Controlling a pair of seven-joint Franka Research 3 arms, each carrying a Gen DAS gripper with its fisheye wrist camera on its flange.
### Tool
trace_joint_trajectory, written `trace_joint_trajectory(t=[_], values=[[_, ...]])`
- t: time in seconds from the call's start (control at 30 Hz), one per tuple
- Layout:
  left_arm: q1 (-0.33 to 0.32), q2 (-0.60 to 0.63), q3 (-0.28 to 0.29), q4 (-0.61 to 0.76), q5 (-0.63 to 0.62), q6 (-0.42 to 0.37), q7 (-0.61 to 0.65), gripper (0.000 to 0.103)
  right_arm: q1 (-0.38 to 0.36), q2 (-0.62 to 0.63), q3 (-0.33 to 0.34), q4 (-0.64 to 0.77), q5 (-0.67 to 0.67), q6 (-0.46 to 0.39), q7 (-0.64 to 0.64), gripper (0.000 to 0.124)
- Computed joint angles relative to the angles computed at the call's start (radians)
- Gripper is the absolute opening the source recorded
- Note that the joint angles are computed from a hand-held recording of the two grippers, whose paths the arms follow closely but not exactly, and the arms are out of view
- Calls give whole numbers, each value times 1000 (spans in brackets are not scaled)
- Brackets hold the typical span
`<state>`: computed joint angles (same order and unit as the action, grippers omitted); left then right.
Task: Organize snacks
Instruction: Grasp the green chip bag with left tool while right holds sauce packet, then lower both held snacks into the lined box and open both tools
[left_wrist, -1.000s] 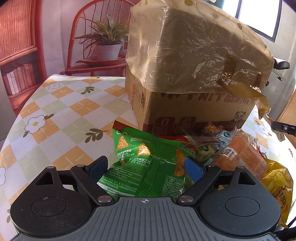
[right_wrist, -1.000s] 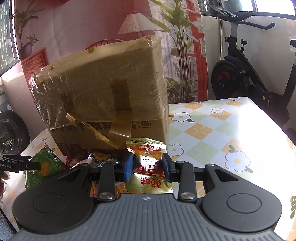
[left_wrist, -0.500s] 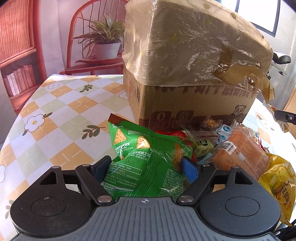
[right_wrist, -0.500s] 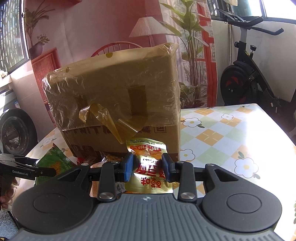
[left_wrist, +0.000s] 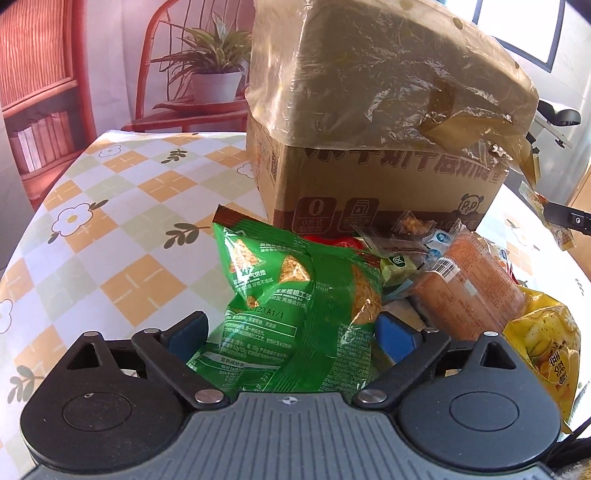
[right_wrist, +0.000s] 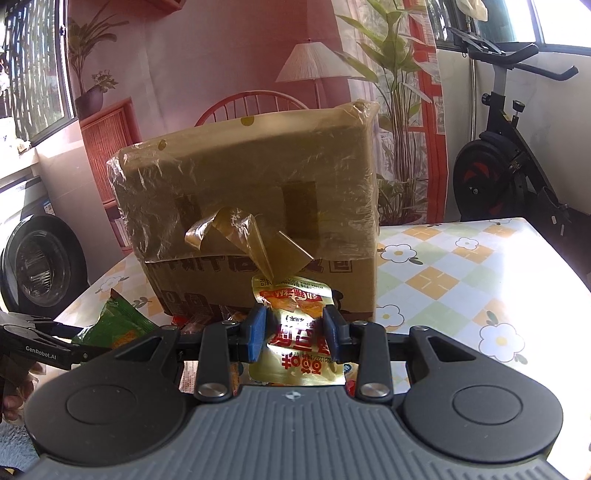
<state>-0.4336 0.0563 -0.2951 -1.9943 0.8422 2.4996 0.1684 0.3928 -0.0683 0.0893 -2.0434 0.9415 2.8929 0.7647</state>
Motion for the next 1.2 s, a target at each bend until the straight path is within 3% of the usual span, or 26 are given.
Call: trace_joint_trajectory(t=[0.07, 0.17, 0.23, 0.33, 0.4, 0.77, 1.0, 1.2], values=[[-10, 37, -9, 46, -39, -69, 82, 98, -1, 0, -1, -2, 0, 1, 2, 35], [-28, 69, -3, 72, -26, -96, 113, 98, -3, 1, 0, -3, -10, 1, 18, 35], [-37, 75, 7, 75, -17, -110, 65, 93, -2, 0, 0, -6, -10, -1, 18, 35], [-33, 51, 18, 44, 1, -65, -19, 83, 0, -8, -2, -12, 1, -7, 6, 35], [-30, 28, 17, 26, 28, -46, -47, 81, 2, -12, -4, -13, 14, -7, -9, 35], [-34, -90, -43, 47, 240, -149, -176, 81, 29, -80, -37, -5, 206, -35, -169, 35], [-25, -73, -64, 170, 389, -191, -162, 81, 32, -38, -40, 124, 375, -68, -304, 35], [-61, 74, -29, 400, 472, -203, -63, 81, -4, 98, -3, 341, 433, -76, -367, 35]])
